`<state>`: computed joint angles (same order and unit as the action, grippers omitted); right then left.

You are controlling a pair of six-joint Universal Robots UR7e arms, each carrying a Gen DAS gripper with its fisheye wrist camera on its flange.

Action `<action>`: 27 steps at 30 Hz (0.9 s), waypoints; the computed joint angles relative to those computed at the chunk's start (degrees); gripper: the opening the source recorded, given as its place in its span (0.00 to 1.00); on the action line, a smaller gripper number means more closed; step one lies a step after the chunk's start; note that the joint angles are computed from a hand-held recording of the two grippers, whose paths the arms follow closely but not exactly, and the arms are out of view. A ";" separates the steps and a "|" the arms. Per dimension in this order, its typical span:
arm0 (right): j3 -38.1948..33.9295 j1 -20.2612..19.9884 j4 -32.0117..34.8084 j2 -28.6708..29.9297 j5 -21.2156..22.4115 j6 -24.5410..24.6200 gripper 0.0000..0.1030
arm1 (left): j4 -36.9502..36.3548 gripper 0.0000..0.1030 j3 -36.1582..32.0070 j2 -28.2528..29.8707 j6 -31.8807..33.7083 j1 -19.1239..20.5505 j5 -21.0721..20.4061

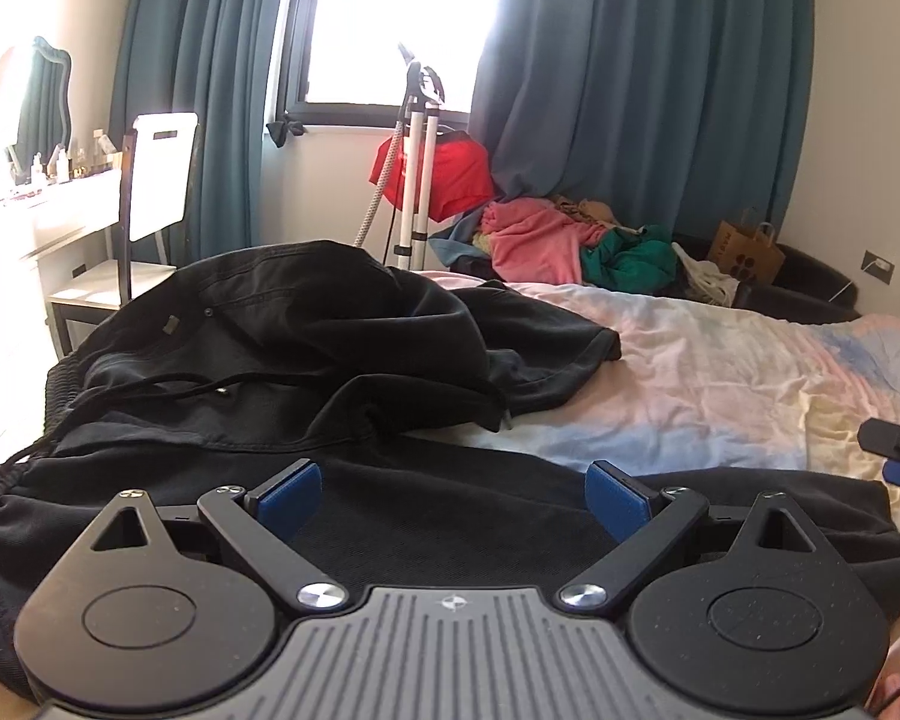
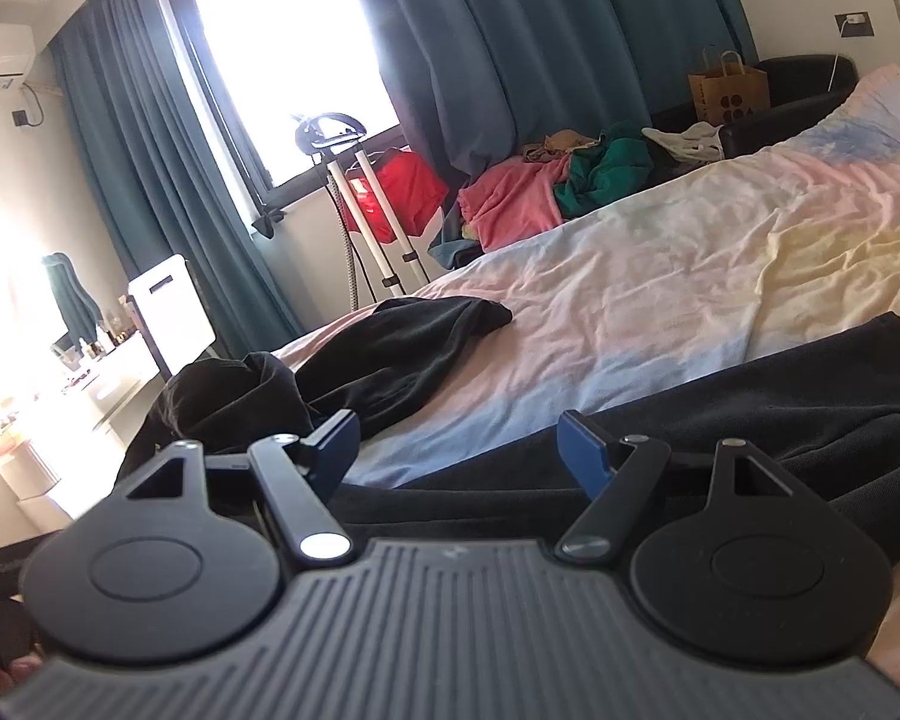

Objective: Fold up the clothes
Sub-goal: 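Smooth the folded sweatpants flat with both grippers open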

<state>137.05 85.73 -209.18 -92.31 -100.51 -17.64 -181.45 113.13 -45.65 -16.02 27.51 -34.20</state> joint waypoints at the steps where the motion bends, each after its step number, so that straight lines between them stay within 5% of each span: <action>1: 0.11 -0.55 0.52 -0.41 0.80 0.73 0.73 | -0.80 0.93 -0.68 0.72 0.84 0.27 -0.45; 7: -3.87 -5.03 12.74 -2.95 9.72 9.75 0.74 | -7.10 0.93 -3.10 5.09 7.02 1.78 -2.46; 11: -13.10 -5.52 20.26 2.23 9.81 13.80 0.73 | -9.95 0.94 -2.85 6.66 9.57 3.05 -3.66; 18: -31.54 -7.72 27.81 18.06 14.79 22.32 0.67 | -14.26 0.94 -3.97 9.08 11.66 6.80 -3.48; 27: -58.24 -5.90 29.95 42.15 9.29 21.57 0.67 | -19.60 0.95 -5.43 10.02 14.63 12.23 -9.28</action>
<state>78.81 79.84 -179.23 -50.16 -91.23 3.93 -201.05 107.71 -35.63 -1.39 39.74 -43.48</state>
